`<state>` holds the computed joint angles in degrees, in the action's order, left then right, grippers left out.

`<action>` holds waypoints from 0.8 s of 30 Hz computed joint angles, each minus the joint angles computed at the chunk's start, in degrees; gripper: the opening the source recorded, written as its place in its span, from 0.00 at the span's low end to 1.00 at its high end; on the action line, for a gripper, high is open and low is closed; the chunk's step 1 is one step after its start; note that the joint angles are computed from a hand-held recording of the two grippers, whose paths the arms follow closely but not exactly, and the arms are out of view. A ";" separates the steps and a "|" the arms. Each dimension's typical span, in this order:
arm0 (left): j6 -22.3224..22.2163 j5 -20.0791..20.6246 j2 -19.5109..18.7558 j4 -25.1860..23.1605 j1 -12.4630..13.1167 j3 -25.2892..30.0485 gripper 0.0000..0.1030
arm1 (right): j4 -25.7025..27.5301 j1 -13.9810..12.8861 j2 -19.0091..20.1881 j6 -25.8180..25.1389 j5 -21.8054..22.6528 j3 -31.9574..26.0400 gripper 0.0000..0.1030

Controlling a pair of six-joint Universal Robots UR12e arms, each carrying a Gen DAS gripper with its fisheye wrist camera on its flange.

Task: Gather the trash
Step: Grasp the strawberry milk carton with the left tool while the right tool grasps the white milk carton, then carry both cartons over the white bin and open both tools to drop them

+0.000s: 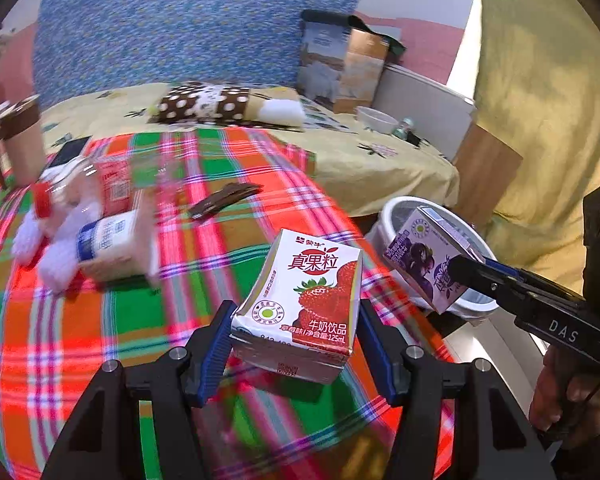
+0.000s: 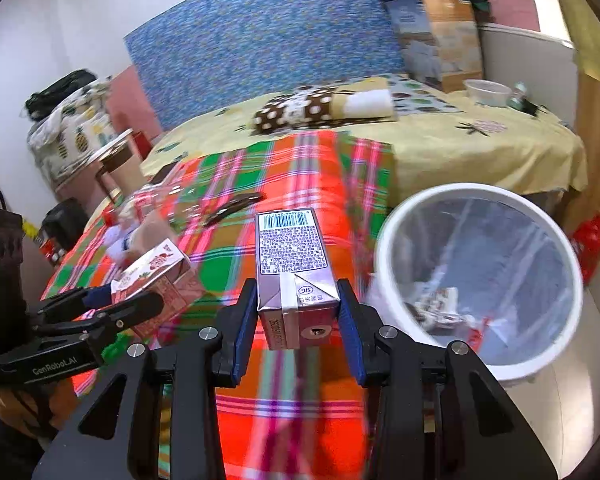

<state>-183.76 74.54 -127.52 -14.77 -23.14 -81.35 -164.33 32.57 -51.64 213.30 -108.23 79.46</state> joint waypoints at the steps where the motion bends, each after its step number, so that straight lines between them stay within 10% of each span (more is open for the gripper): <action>1: 0.57 -0.38 -0.43 -0.32 -0.33 0.81 0.58 | -0.09 -0.16 -0.40 0.68 -0.60 0.67 0.39; 24: 6.40 -5.71 -9.59 -10.43 -5.49 17.30 0.58 | 1.86 -2.15 -5.31 11.47 -7.80 9.16 0.39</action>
<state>-177.36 68.82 -137.11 -25.20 -28.63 -64.05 -162.47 30.41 -56.95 224.77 -116.03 88.62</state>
